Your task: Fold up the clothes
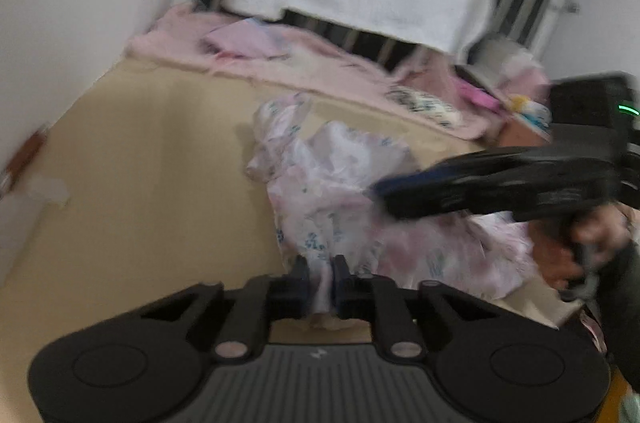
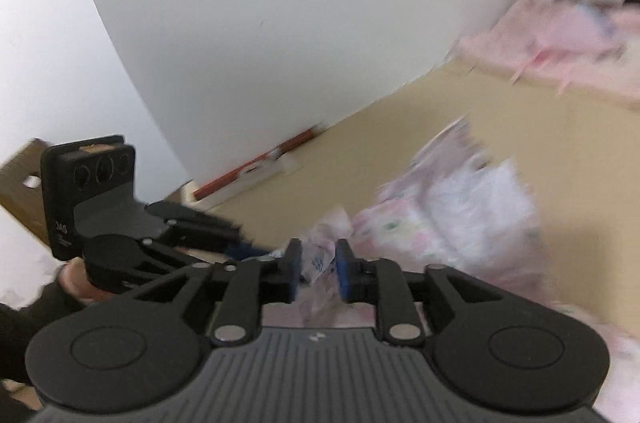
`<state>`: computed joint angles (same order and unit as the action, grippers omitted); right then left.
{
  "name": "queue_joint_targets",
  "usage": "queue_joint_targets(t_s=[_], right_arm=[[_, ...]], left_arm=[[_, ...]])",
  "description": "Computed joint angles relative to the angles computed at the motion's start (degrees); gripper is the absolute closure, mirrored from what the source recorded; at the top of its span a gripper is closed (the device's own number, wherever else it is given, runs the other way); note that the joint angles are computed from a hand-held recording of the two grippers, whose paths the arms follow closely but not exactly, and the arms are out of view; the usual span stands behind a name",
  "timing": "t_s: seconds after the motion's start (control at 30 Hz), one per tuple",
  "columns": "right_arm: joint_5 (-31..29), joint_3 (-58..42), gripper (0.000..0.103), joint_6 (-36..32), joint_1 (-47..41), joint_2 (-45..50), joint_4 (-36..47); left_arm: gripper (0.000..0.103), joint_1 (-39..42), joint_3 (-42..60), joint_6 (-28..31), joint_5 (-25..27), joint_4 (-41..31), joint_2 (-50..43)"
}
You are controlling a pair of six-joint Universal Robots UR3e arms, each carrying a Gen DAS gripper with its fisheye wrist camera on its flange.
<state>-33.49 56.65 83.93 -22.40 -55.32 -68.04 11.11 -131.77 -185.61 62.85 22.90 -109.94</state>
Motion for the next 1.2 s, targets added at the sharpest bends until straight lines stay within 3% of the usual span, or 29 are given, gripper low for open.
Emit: queue_joint_targets(t_s=[0.07,0.13,0.2,0.27,0.33,0.4,0.5,0.6,0.67,0.73,0.8,0.87,0.97,1.03,1.1,1.17,1.2], right_arm=[[3.7,9.1,0.060,-10.8,-4.9,-6.8,-0.1],[3.5,11.5,0.058,-24.7,-9.0,-9.5,7.2],[0.3,17.2,0.058,-26.8,-10.9,-12.5,3.1],[-1.2,24.6,0.065,-19.0,-11.0,-14.8,-9.3],[-2.3,29.0,0.085,-8.0,-10.1,-14.7,-20.9],[-1.9,32.3,0.086,1.6,-9.4,-13.6,-30.7],[-0.8,35.9,0.086,9.4,-9.6,-13.6,-39.8],[3.3,38.9,0.086,6.0,-11.8,-16.4,-38.2],[6.1,38.3,0.086,-3.2,-13.8,-18.8,-27.2],[4.1,36.6,0.086,-8.9,-14.4,-20.0,-19.3],[1.6,40.7,0.086,-4.2,-12.9,-21.1,-27.6],[-0.9,43.2,0.086,0.7,-10.9,-20.9,-35.9],[0.9,38.2,0.086,1.9,-10.9,-21.1,-31.2],[4.6,34.4,0.081,6.0,-10.6,-19.6,-32.3],[8.2,30.7,0.070,11.5,-10.2,-17.8,-35.1],[6.8,28.2,0.059,22.2,-6.7,-13.1,-49.6],[4.7,26.0,0.059,27.2,-4.5,-10.1,-56.6]], left_arm=[[0.095,-0.1,-0.7,-5.3,0.6,-0.9,1.2],[0.095,-0.3,-1.9,-9.4,1.2,-0.5,2.6],[0.095,-0.2,-3.4,-12.7,1.5,1.0,3.3],[0.095,-0.7,-4.7,-15.5,2.9,2.3,4.0],[0.095,-2.5,-5.3,-16.7,6.9,0.9,5.2],[0.095,-3.6,-6.3,-17.1,9.2,0.8,6.2],[0.094,-5.7,-6.6,-16.2,13.1,-1.3,9.1],[0.082,-8.0,-6.5,-15.2,16.6,-3.5,12.4],[0.078,-9.3,-6.4,-15.0,17.7,-2.3,14.0],[0.072,-10.8,-5.5,-14.7,18.8,-0.6,14.2],[0.067,-13.3,-1.4,-13.4,20.9,-2.1,10.6],[0.070,-15.5,2.7,-12.0,22.7,-3.9,7.4],[0.071,-18.1,6.3,-10.7,27.2,-6.1,3.0],[0.068,-18.8,6.9,-9.9,28.9,-7.2,2.0],[0.066,-16.5,6.3,-10.9,24.9,-9.2,4.1],[0.064,-13.2,8.0,-11.6,20.6,-8.9,5.1],[0.062,-11.6,9.0,-12.1,18.5,-8.8,5.5]])
